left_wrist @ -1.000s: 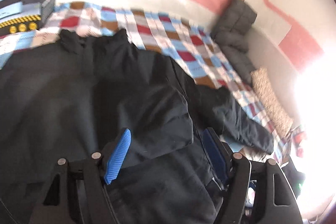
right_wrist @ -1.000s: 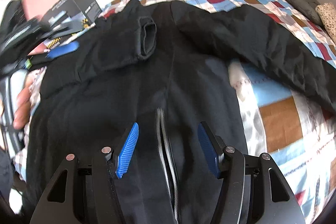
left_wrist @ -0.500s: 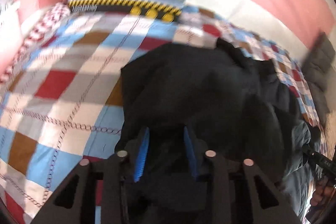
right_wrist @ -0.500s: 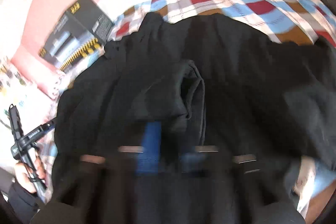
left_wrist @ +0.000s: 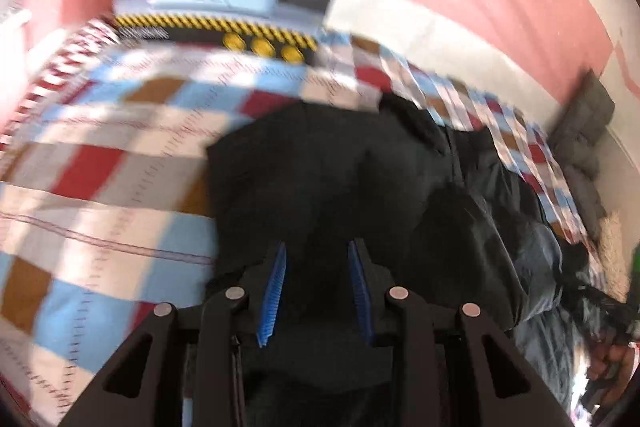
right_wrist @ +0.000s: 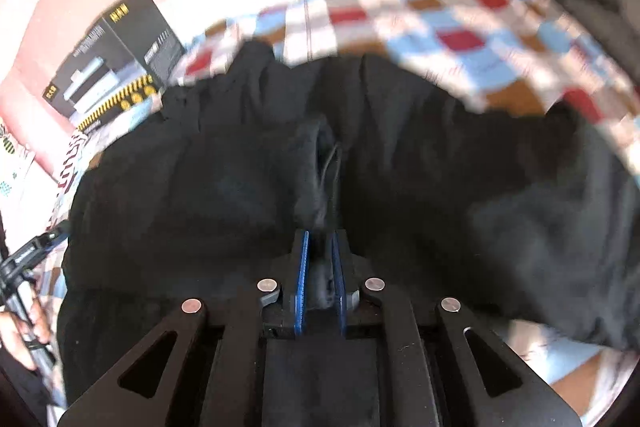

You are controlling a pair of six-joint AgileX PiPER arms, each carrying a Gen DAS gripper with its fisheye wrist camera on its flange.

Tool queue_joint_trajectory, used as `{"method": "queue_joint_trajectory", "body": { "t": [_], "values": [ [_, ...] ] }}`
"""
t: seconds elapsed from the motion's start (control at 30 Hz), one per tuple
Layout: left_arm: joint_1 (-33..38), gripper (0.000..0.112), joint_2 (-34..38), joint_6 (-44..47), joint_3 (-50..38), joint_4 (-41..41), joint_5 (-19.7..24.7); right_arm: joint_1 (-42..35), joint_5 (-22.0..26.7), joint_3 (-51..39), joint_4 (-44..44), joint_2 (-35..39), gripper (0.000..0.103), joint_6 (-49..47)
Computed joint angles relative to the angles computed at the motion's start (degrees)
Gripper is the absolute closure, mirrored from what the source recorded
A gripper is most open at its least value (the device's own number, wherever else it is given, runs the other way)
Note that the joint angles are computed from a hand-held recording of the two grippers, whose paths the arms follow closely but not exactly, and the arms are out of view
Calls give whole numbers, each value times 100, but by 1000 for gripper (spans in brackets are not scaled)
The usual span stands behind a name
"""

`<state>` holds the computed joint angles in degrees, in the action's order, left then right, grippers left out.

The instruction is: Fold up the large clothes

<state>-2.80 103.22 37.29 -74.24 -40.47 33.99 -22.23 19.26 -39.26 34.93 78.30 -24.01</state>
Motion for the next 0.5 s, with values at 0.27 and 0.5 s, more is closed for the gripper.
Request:
{"method": "queue_joint_trajectory", "body": {
  "t": [0.27,0.5],
  "values": [
    [-148,79,1,-459,508,985,-301,333,-11,-40,-686,654,89,491],
    [-173,79,-1143,-420,1287,1031,90,314,485,753,-1815,-1268,88,1459]
  ]
}}
